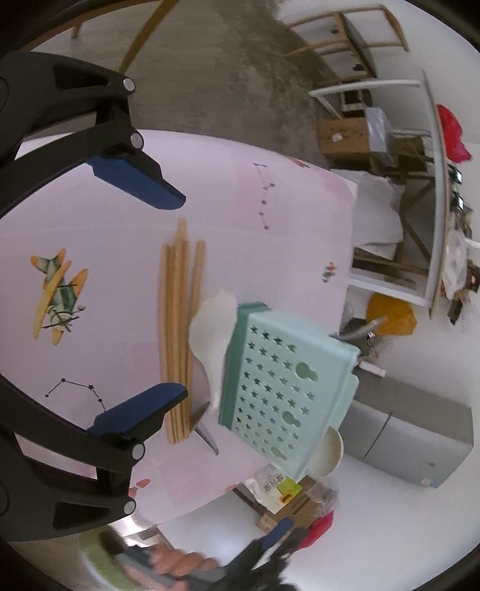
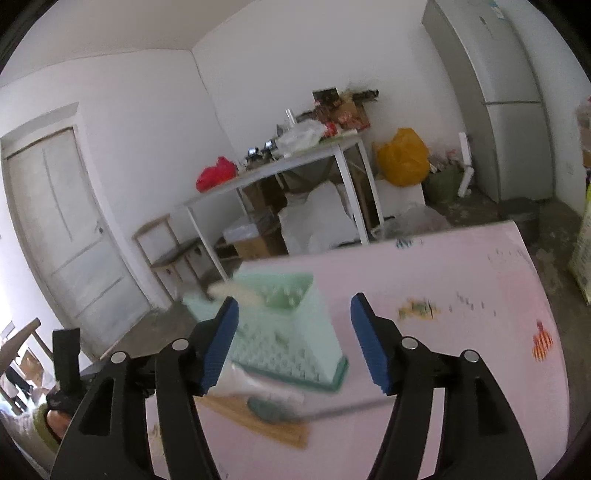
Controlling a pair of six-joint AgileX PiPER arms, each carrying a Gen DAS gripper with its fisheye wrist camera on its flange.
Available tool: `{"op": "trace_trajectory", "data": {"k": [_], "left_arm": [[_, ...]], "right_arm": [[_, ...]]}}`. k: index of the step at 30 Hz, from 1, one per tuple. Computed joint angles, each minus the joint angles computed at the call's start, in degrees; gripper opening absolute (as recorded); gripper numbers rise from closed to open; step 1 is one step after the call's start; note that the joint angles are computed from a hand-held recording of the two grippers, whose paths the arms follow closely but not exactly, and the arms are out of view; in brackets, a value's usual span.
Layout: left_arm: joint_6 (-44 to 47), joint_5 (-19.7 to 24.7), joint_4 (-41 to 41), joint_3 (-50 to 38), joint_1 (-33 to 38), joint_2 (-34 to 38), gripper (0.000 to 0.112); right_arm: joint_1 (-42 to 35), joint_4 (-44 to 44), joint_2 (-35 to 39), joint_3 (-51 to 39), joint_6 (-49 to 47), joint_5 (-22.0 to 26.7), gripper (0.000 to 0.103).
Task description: Organize utensils
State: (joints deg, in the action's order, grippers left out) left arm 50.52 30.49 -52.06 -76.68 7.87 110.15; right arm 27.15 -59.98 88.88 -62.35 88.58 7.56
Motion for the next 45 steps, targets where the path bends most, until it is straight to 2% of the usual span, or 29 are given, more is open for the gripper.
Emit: {"op": "trace_trajectory", "data": {"k": [4,6,9,13,16,20,28,36,42,45], "left_arm": [[1.4,-0.2,-2.1,2.8,0.0,0.1,0.094],[2.9,-0.5,-3.4,4.3,0.0,-0.2,0.094],[6.3,-1.3,-6.3,6.8,-0.3,-1.1,0.095],[7.1,-2.6,-7.0,8.5,-1.4,-1.8,0.095],[8.1,-3.8,-7.3,9.8,-2.8,-2.2,0.095],[8.7,-4.2,-6.9,10.2,-4.2,-1.8,0.095],[1.8,-4.0,-1.7,8.1,-5.0,0.9,0.095],[-0.3,-6.9,1.6,8.8,-6.2,0.7,0.095],[-6.6,-8.5,9.4,8.4,-7.8,0.6,0.095],[-10.9,-9.4,15.2,8.2,-9.0,0.6,0.095]], "right_arm": [[5.5,-1.1,-0.6,3.2,4.9,5.4,0.062],[7.5,5.5,0.5,3.0,1.0,9.2,0.062],[12.8,12.7,5.2,-1.5,-4.1,23.7,0.062],[15.4,19.3,8.5,-3.7,-8.1,31.4,0.063],[16.6,23.2,9.1,-3.4,-9.4,32.4,0.068],[19.7,22.6,10.5,-3.5,-7.6,36.5,0.075],[20.1,23.9,12.5,-4.2,-8.8,37.2,0.081],[20.3,23.4,13.4,-4.7,-9.2,38.1,0.087],[20.3,23.6,13.5,-4.5,-8.9,38.0,0.096],[20.3,23.7,13.6,-4.4,-8.6,37.9,0.096]]}}
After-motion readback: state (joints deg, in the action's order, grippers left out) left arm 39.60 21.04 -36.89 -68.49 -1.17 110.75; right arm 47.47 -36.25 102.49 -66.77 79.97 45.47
